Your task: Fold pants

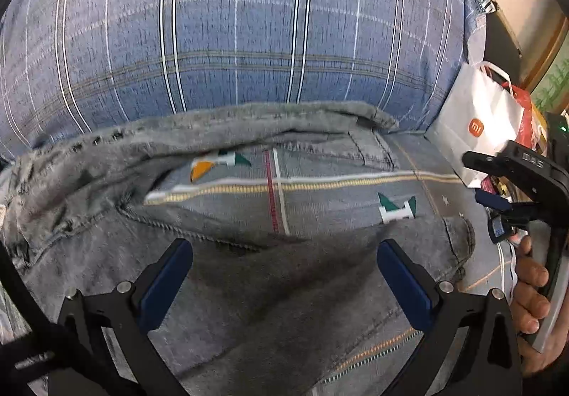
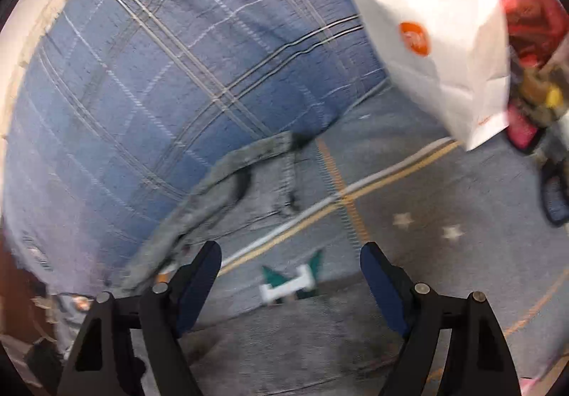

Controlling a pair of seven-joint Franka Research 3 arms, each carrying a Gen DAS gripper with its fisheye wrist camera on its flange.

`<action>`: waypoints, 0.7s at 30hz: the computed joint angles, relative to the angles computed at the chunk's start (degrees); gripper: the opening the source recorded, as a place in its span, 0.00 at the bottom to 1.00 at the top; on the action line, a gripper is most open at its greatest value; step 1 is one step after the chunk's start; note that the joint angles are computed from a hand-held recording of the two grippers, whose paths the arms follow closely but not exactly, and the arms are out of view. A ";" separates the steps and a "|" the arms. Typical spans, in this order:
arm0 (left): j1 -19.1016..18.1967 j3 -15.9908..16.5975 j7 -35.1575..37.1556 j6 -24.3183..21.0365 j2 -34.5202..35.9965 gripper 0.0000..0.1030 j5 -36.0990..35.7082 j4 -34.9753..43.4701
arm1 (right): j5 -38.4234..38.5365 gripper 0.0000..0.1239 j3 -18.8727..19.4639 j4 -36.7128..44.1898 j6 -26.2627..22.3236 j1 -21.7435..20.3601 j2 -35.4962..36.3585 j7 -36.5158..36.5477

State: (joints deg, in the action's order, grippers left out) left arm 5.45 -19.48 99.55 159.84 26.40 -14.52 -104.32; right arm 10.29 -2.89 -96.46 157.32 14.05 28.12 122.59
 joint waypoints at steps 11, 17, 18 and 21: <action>-1.77 -3.70 9.70 -4.89 -2.88 1.00 -3.05 -3.99 | 6.46 0.54 2.56 -18.34 3.52 -4.34 -9.61 -1.51; -8.08 -0.53 10.40 -4.76 -2.43 1.00 2.07 -5.33 | 9.61 0.42 3.29 -15.69 0.87 -4.56 -7.52 -5.98; -9.71 0.92 8.49 -4.08 -2.18 0.99 4.37 -5.32 | 8.90 0.36 2.79 -15.83 0.86 -4.05 -7.57 -5.68; -15.78 6.86 -0.22 -3.23 -0.69 0.82 14.91 -4.00 | 10.42 0.19 3.62 -16.53 1.10 -4.62 -8.36 -7.54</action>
State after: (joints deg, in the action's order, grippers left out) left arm -10.33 -12.62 99.33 156.61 25.71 0.39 -108.32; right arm 20.72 0.73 -112.99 158.42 9.43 19.77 115.05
